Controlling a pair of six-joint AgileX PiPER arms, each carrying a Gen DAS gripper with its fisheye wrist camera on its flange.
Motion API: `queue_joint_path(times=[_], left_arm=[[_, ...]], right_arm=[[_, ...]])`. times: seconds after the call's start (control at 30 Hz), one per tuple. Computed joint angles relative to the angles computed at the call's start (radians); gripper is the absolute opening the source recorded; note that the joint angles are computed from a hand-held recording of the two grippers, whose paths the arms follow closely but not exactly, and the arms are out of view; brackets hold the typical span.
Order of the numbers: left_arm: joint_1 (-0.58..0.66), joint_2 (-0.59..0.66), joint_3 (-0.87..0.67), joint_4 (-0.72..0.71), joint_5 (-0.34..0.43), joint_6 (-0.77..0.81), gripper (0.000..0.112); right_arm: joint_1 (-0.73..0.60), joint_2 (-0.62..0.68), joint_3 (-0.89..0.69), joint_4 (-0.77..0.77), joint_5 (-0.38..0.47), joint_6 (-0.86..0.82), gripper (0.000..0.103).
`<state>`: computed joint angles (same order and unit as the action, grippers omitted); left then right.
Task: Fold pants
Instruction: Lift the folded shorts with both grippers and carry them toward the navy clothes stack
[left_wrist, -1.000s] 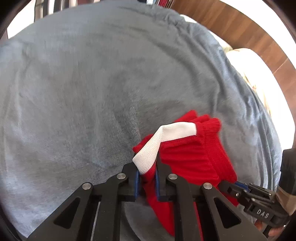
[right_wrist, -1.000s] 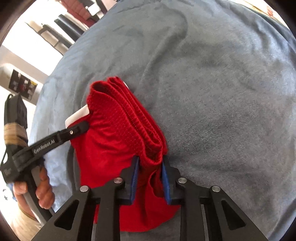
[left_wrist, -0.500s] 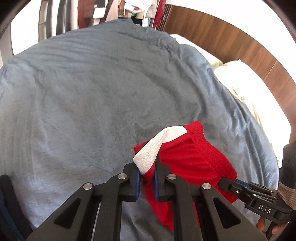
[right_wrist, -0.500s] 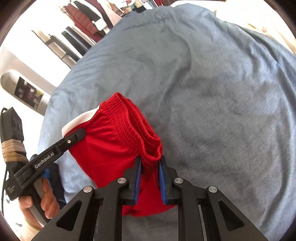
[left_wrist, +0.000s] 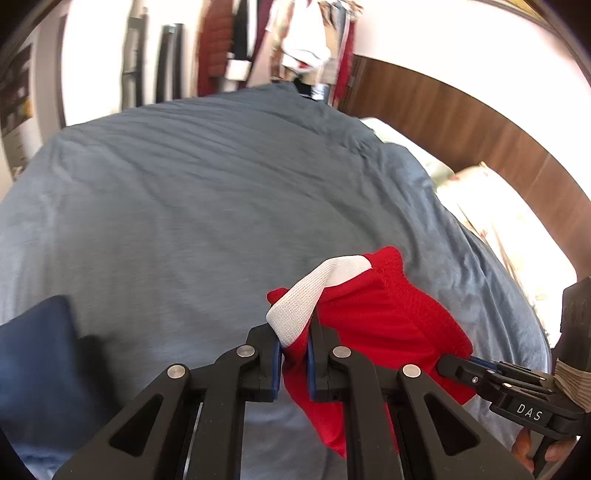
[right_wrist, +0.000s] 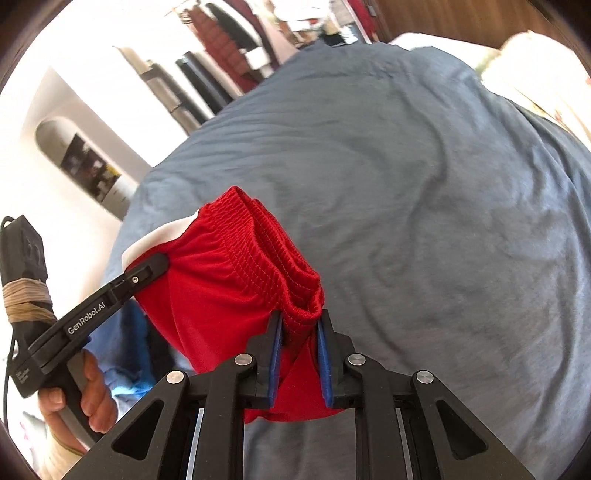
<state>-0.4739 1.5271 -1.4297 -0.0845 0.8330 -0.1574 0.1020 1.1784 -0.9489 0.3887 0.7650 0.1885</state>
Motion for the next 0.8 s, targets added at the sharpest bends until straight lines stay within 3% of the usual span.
queue_joint_path(times=[0.2, 0.43, 0.8], left_arm=[[0.146, -0.173, 0.091, -0.017, 0.061, 0.064, 0.012], [0.419, -0.302, 0.105, -0.124, 0.165, 0.255, 0.012], [0.882, -0.249, -0.031, -0.333, 0.319, 0.698, 0.012]], right_arm=[[0.249, 0.009, -0.078, -0.144, -0.026, 0.216, 0.019], [0.494, 0.097, -0.216, -0.293, -0.049, 0.429, 0.019], [0.738, 0.332, -0.497, -0.421, -0.074, 0.634, 0.019]])
